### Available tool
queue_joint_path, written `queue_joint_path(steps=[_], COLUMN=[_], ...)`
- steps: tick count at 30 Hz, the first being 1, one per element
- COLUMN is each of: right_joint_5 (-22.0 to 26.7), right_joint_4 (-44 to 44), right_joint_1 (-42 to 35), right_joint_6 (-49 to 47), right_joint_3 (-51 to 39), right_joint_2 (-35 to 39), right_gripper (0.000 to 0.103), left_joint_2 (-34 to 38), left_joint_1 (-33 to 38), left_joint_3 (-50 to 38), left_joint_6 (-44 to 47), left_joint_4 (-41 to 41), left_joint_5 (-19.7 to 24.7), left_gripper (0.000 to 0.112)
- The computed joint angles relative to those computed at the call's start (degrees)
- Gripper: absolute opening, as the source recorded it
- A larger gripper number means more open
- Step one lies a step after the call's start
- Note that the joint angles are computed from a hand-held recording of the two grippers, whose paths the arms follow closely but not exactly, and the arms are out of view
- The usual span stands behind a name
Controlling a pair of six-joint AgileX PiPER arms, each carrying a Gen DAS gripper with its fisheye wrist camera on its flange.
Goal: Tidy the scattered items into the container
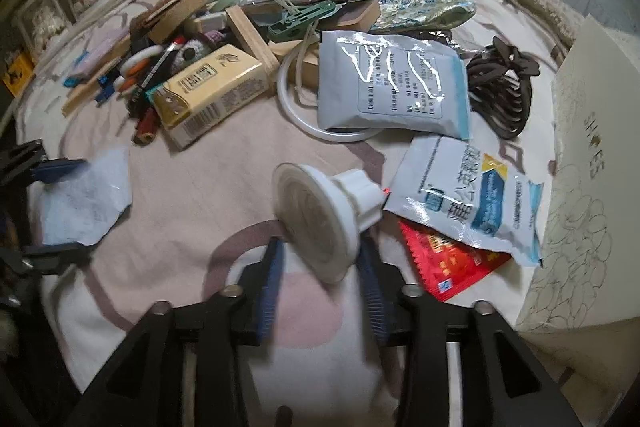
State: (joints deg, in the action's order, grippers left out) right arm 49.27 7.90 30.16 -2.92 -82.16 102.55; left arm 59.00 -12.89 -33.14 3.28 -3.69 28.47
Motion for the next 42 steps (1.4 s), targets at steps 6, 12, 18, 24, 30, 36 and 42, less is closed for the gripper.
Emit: queue_joint_path(steps=[6, 12, 18, 24, 30, 36, 42], right_joint_5=[9.96, 9.81, 7.38, 8.01, 8.6, 9.33, 11.37], right_joint_4=[8.7, 9.66, 5.02, 2.74, 4.3, 7.06, 9.01], right_joint_1=[-2.22, -3.96, -4.97, -4.36, -3.21, -2.99, -2.29], right_joint_6=[-3.5, -0.13, 6.94, 8.5, 4.56, 0.22, -3.38], right_joint_3=[-7.05, -11.03, -12.92, -14.74, -14.17, -11.29, -8.83], right_joint_2=[2.57, 0.69, 1.51, 4.37, 3.72, 0.93, -0.41], right_gripper=[0.076, 0.068, 0.024, 0.014, 0.013, 0.013, 0.013], left_joint_2=[-0.23, -0.21, -0.11, -1.07, -1.91, -1.82, -1.97], left_joint_1=[1.65, 6.3, 5.49, 4.51, 5.66, 5.89, 6.03], left_joint_3=[3.81, 6.64, 7.87, 9.76, 10.79, 10.88, 11.13], left_joint_6=[0.44, 16.03, 15.82, 14.52, 23.65, 25.49, 27.36], left_joint_4=[0.04, -14.08, -14.64, -13.51, -22.05, -23.75, -25.4], left_joint_5=[-6.19, -10.48, -13.07, -16.06, -16.79, -17.05, -17.3], left_gripper=[0.097, 0.103, 0.103, 0.103, 0.103, 0.103, 0.103])
